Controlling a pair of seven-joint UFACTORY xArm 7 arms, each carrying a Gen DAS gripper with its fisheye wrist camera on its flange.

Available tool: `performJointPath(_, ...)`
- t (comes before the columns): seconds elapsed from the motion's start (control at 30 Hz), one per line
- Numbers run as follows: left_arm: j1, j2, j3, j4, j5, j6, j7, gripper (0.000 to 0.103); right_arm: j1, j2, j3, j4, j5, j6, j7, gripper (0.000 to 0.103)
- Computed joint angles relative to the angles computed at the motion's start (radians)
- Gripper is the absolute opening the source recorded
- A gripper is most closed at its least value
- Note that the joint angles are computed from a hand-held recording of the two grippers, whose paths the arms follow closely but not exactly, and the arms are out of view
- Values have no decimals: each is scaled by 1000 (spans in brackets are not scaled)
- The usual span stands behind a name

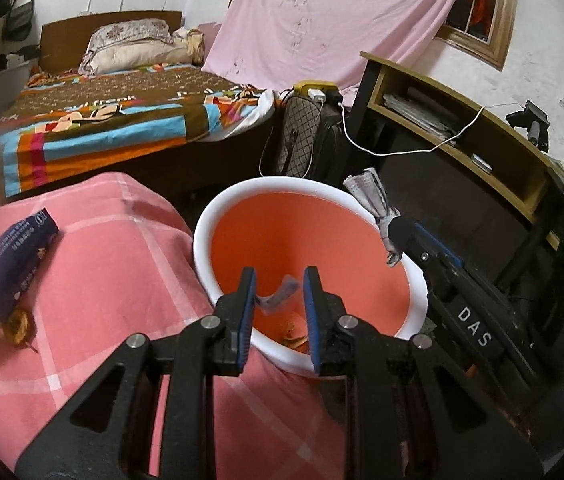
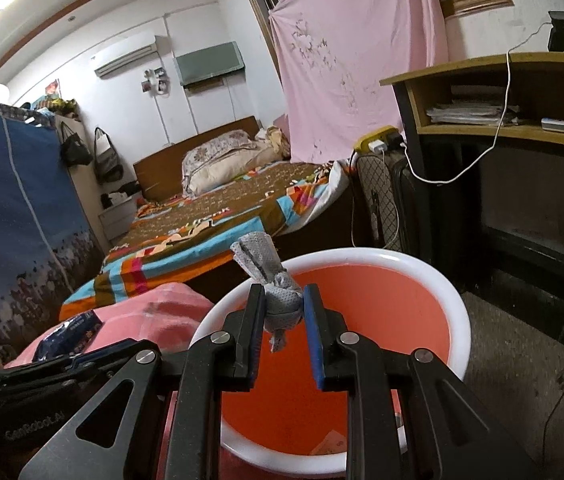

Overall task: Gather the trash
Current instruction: 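Open both tools to drop the tube and grey tissue into the bucket, then move both tools back over the table toward the blue snack bag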

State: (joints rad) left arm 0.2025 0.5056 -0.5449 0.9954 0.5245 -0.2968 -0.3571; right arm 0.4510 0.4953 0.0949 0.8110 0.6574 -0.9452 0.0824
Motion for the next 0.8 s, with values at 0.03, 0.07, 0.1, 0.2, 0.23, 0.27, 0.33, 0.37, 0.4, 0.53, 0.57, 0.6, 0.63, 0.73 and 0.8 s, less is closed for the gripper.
performJointPath(0.03,-3,0,2,1,-3,4,-1,6,-1,-1,0,0,-1,7,0,19)
performJointPath(0.07,-4,1,2,2,-7,6,-1,8,-2,-2,0,0,-2,12,0,19)
performJointPath(0.1,-4,1,1,1,-10,5,-1,9,-2,-3,0,0,-1,18,-1,19)
performJointPath(0.2,3,1,0,1,-17,3,-6,11,0,-6,-2,2,4,35,-7,19)
performJointPath(0.23,4,0,1,-1,-19,0,-8,12,1,-6,-3,4,5,42,-9,19)
performJointPath(0.27,3,-4,6,-5,-25,-5,-12,13,2,-7,-4,4,8,44,-10,20)
performJointPath(0.33,-3,-12,17,-11,-32,-12,-22,14,2,-8,-5,4,8,51,-10,21)
performJointPath(0.37,-7,-16,25,-14,-35,-17,-27,16,2,-8,-6,4,8,52,-10,23)
performJointPath(0.4,-13,-22,36,-19,-39,-23,-33,17,3,-8,-6,4,8,52,-10,26)
performJointPath(0.53,-40,-45,81,-33,-52,-44,-65,23,3,-5,-6,5,1,42,-4,37)
performJointPath(0.57,-49,-54,97,-41,-58,-55,-73,25,5,-4,-6,6,0,38,-5,38)
performJointPath(0.6,-57,-60,112,-48,-59,-66,-80,26,6,-3,-5,6,-2,31,-4,40)
performJointPath(0.63,-70,-70,132,-58,-64,-80,-86,28,7,-1,-4,6,-5,22,-2,41)
performJointPath(0.73,-118,-98,203,-87,-85,-126,-95,34,11,5,0,7,-22,-17,7,45)
performJointPath(0.8,-162,-118,259,-112,-115,-162,-88,38,15,8,3,8,-30,-49,6,46)
